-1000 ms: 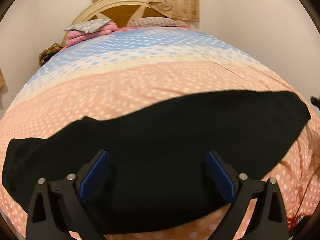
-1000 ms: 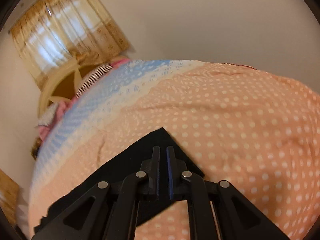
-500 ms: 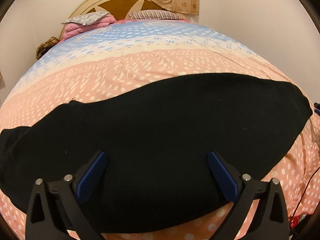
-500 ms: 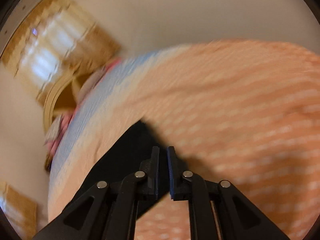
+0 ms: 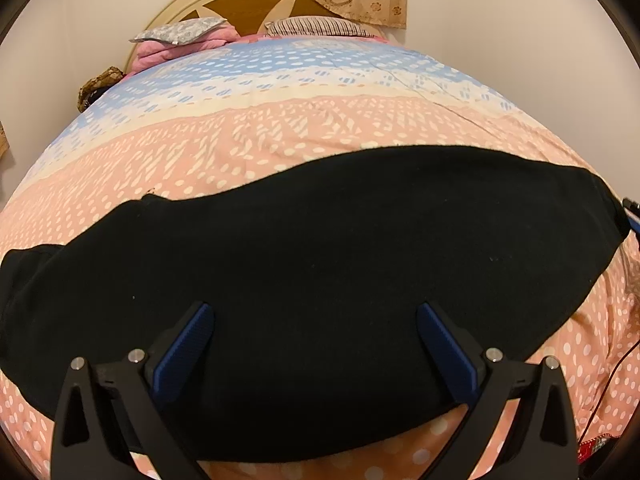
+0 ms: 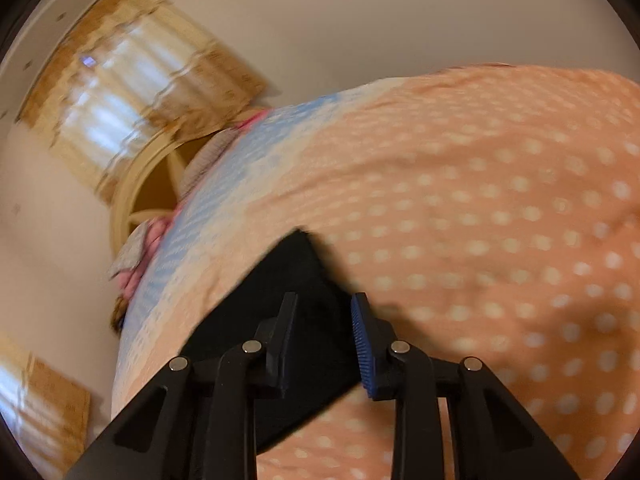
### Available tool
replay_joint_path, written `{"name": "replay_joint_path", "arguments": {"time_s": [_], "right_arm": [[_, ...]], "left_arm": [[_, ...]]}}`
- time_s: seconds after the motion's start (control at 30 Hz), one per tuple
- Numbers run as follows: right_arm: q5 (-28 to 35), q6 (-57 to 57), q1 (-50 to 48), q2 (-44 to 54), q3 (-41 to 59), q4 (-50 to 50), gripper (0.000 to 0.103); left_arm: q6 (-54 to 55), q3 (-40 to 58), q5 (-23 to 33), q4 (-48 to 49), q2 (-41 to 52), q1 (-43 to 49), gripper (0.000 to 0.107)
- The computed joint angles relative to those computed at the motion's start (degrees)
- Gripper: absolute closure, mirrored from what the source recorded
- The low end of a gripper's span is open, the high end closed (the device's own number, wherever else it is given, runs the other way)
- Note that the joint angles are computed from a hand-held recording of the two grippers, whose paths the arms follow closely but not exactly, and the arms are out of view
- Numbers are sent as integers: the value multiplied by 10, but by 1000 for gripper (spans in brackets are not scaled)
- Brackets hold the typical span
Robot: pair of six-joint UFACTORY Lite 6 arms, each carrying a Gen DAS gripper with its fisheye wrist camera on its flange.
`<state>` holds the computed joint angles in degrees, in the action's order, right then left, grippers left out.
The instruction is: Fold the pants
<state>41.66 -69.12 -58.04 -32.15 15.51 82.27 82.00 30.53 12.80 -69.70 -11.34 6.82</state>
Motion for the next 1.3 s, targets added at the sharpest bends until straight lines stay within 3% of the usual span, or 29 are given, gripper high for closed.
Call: {"name": "replay_joint_path", "arguments": {"time_s": [0.17,0.3,0.5,0.57,0.67,0.73,0.8,0.87,0.97,1.03,1.13,1.2,1.3], "right_arm": [[-99,52,99,-13,27,-31,74],[-74,19,113,50,52,-16,74],[-96,67,282,15,22,-34,74],[-92,84,296,18,15,-35,74],[31,67,193,-18,-13,-37,67],[116,67,81,-97,-34,-65,67],[141,89,-29,-184,-44,-82,66],[70,136,-83,-198,-20,-143,64],[-94,175,-25,-93,18,-244,64],[-135,167,-4,-35,18,-251,64],[-117,90,-30,-61,-25,-193,64],[-65,55,-54,-75,-39,-172,64],[-76,121,0,-118,-49,-221,64]], "left_arm": [[-12,3,2,11,2,0,4],[-18,5,1,14,5,-1,4],[-25,5,-2,18,5,-5,4],[-21,6,1,15,6,-4,4],[-26,8,0,19,9,-6,4],[-27,8,0,18,9,-7,4],[-28,9,-1,16,10,-9,4],[-21,7,-4,7,9,-11,4],[-9,7,-5,-6,11,-12,4],[-13,9,-5,-4,13,-12,4],[-18,10,-4,3,13,-12,4],[-26,12,-4,11,14,-12,4],[-33,11,-3,16,12,-11,4]]}}
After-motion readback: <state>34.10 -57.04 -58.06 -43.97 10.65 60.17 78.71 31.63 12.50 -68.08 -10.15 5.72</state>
